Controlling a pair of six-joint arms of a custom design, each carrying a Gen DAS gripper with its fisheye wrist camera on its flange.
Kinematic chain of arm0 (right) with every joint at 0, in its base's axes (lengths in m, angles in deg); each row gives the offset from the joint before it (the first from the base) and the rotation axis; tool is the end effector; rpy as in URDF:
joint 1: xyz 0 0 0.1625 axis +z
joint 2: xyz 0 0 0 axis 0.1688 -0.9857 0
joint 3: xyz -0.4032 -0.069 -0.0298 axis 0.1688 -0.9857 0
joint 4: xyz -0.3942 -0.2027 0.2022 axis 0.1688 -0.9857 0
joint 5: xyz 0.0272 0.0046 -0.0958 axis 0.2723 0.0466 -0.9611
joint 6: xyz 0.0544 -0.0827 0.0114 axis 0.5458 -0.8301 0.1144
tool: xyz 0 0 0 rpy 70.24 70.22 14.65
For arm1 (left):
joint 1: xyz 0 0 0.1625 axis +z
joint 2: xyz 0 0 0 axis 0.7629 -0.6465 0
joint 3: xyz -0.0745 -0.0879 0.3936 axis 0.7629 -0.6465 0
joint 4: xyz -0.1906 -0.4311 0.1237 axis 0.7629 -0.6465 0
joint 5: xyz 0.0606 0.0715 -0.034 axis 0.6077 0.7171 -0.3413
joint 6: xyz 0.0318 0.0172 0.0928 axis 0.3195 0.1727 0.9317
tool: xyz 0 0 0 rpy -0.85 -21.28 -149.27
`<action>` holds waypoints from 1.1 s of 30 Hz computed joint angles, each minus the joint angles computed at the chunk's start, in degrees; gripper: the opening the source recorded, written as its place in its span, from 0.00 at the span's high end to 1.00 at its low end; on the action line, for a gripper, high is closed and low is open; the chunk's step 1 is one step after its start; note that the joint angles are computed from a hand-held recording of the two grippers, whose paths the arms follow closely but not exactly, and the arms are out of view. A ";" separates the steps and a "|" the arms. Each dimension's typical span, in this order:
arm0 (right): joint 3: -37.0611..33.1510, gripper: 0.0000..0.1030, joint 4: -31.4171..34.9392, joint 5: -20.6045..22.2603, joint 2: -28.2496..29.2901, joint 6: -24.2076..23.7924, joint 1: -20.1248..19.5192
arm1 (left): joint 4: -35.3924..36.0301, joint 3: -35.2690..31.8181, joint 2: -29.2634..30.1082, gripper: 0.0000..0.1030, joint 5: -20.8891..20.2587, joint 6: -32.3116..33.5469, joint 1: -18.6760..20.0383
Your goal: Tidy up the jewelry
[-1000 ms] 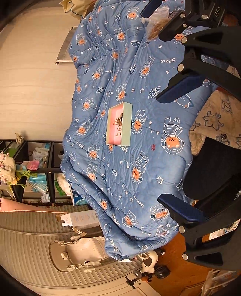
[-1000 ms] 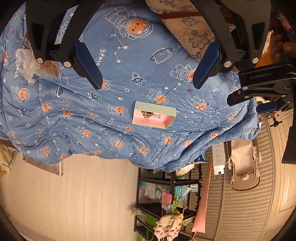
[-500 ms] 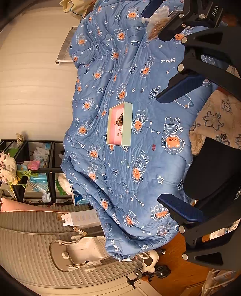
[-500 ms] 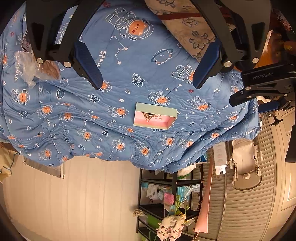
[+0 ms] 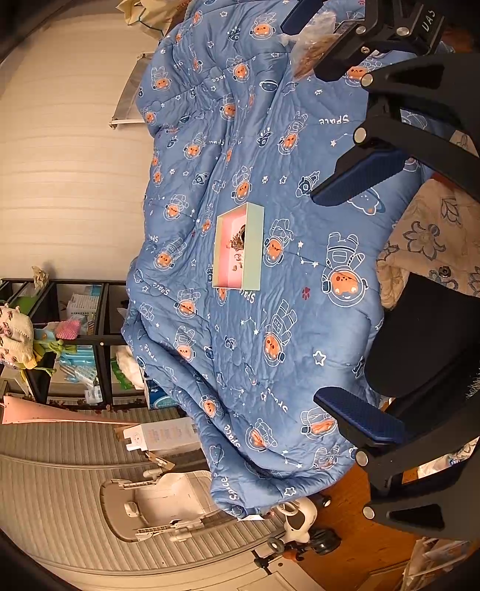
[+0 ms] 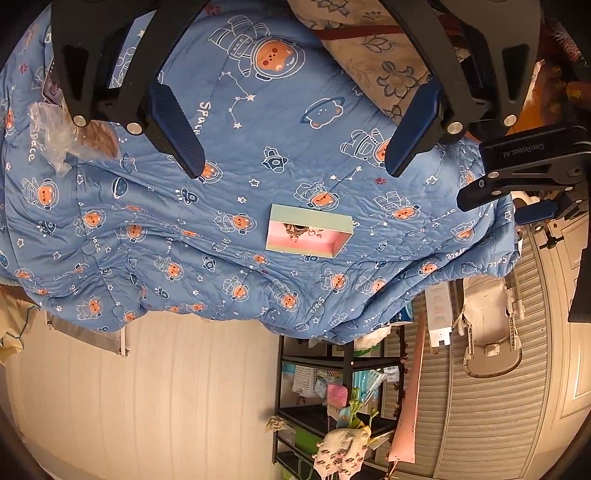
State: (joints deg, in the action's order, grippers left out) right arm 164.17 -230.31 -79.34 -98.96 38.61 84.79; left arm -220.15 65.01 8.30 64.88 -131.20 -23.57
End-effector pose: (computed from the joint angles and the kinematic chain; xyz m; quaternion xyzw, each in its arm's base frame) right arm 0.1454 -0.4508 0.3079 0.3245 -0.8027 0.4173 0.2760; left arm -0.3566 -0.4294 0.0858 0.1017 0.7977 -0.4713 0.3622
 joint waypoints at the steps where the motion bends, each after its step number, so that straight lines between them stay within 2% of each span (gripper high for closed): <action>1: 0.02 0.06 0.05 0.03 -0.06 -0.04 -0.03 | 0.41 -0.06 -0.07 0.06 0.03 -0.29 0.01; 9: 0.03 0.06 0.01 -0.03 -0.11 0.02 -0.07 | -0.43 0.09 -0.07 0.06 0.17 0.59 0.01; 23: -0.21 0.06 -0.17 -0.31 -0.03 0.48 -0.26 | 4.09 -0.75 0.01 0.06 1.04 -2.58 -0.26; 33: -0.35 0.06 0.07 -0.34 0.00 0.57 -0.31 | 3.30 -0.64 0.00 0.06 1.06 -1.81 -0.18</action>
State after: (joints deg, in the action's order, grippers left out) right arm 163.82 -230.24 -79.67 -98.96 39.18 84.48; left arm -216.85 64.37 8.30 65.94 -133.01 -23.75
